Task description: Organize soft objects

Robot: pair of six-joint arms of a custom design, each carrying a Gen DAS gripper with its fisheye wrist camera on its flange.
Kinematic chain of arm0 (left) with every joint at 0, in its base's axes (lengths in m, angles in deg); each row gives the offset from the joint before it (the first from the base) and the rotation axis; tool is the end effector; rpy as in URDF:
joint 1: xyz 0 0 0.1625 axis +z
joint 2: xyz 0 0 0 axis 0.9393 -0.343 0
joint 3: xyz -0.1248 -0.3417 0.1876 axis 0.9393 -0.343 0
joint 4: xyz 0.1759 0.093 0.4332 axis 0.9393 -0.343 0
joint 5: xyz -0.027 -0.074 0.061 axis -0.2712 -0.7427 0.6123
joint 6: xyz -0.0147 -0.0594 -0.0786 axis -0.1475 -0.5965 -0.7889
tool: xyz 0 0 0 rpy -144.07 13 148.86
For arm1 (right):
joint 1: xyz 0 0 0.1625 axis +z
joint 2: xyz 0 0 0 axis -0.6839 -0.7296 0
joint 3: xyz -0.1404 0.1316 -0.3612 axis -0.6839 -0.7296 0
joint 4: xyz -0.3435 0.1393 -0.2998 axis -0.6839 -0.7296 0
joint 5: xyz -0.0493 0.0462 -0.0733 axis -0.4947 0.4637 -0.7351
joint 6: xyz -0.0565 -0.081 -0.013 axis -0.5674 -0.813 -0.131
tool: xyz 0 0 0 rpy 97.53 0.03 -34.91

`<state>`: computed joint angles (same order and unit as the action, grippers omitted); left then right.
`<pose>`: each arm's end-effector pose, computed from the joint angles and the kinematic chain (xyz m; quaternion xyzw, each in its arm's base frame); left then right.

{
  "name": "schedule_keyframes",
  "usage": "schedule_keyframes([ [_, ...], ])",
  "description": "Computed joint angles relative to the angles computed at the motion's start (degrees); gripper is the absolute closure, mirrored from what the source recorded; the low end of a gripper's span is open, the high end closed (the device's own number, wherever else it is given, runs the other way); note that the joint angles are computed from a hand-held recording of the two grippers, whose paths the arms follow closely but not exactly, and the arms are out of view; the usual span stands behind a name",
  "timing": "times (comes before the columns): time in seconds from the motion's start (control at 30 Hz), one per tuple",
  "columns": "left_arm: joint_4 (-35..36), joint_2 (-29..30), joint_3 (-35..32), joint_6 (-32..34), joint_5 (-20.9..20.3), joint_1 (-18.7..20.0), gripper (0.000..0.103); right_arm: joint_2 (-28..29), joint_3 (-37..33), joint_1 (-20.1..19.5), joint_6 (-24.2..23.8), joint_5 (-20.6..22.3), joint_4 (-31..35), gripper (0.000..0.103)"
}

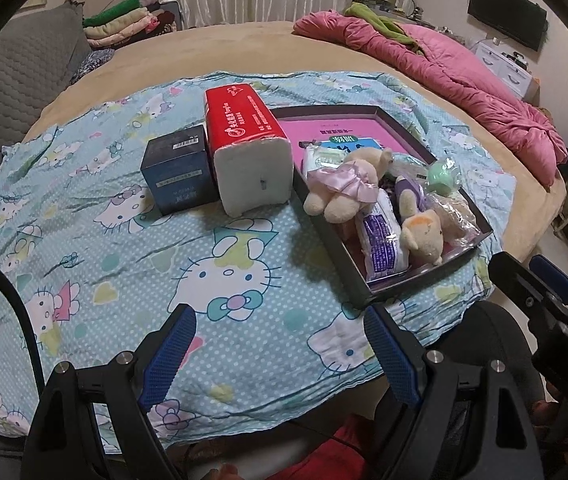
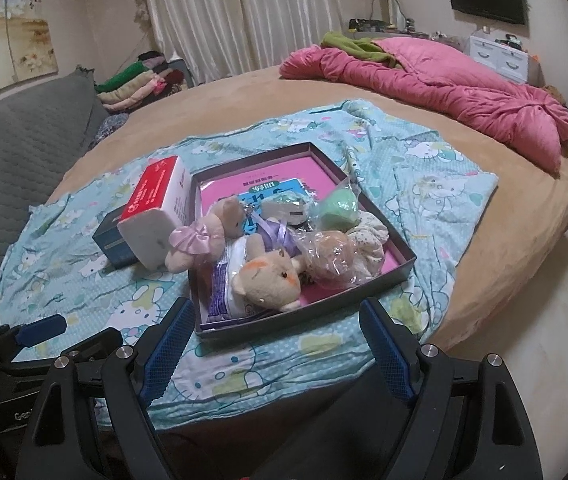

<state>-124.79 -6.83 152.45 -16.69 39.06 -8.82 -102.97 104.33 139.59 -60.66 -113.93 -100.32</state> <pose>-0.2209 -0.8168 0.0770 0.1769 0.9052 -0.2229 0.3155 0.1623 -0.7598 0.1507 0.0576 -0.8664 0.3845 0.3135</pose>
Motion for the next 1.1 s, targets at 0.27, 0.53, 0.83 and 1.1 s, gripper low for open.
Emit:
schedule_keyframes([
  [0.27,0.4,0.0,-0.1,-0.1,0.2,0.0,0.017,0.1,-0.1,0.1,-0.3,0.0,-0.2,0.018],
  [0.53,0.5,0.1,-0.1,-0.2,0.3,0.0,0.017,0.3,-0.2,0.2,-0.7,0.1,-0.4,0.018],
  [0.83,0.6,0.0,0.0,-0.1,0.4,0.1,0.017,0.2,0.0,0.2,-0.7,0.2,-0.1,0.018],
  [1.1,0.6,0.0,0.0,-0.1,0.4,0.1,0.017,0.3,-0.1,0.2,-1.0,0.3,-0.4,0.018],
])
